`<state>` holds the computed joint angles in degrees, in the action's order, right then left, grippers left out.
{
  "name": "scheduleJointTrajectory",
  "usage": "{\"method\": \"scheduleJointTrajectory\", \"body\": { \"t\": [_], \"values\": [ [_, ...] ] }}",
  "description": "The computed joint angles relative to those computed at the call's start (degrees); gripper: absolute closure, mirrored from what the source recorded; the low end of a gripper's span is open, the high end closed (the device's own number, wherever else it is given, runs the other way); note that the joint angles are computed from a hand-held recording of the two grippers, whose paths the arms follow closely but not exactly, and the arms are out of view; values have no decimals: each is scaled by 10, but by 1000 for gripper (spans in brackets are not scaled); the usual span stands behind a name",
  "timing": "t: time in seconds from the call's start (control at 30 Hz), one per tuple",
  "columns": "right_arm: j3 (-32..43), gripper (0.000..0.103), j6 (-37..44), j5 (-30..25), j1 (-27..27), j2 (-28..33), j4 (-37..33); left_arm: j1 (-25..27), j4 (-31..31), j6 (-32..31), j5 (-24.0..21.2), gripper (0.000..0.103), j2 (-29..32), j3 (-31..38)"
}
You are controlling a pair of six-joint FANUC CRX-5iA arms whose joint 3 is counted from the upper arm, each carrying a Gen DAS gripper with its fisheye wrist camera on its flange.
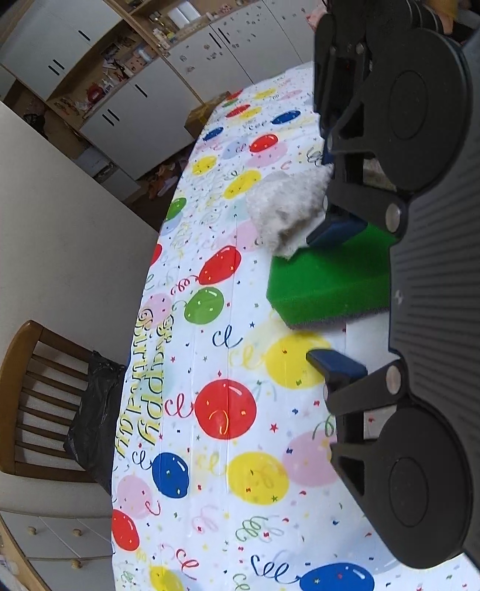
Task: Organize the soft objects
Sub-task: 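Grasp the green sponge with the left tool while the right tool grasps the grey towel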
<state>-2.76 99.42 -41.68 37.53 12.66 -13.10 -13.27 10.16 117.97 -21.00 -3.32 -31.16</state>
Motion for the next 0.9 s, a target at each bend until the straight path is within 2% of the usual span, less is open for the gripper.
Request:
{"method": "scheduleJointTrajectory", "body": {
  "t": [0.03, 0.1, 0.33, 0.5, 0.7, 0.9],
  "values": [
    [-2, 92, -7, -1, 1, 1, 9, -1, 3, -2, 3, 59, -1, -1],
    [-7, 94, -17, 0, 4, 2, 20, -1, 1, -1, 4, 61, -2, -1],
    [-28, 98, -47, 29, 8, -13, 43, -11, -70, 51, -12, 69, -3, 23],
    [-32, 98, -63, 38, 4, -23, 48, -10, -96, 75, -11, 72, -17, 22],
    [-38, 98, -57, 41, -1, -43, 39, -19, -157, 131, -18, 75, -34, 34],
    [-30, 98, -31, 32, -18, -69, 1, -30, -217, 183, -57, 75, -55, 57]
  ]
}}
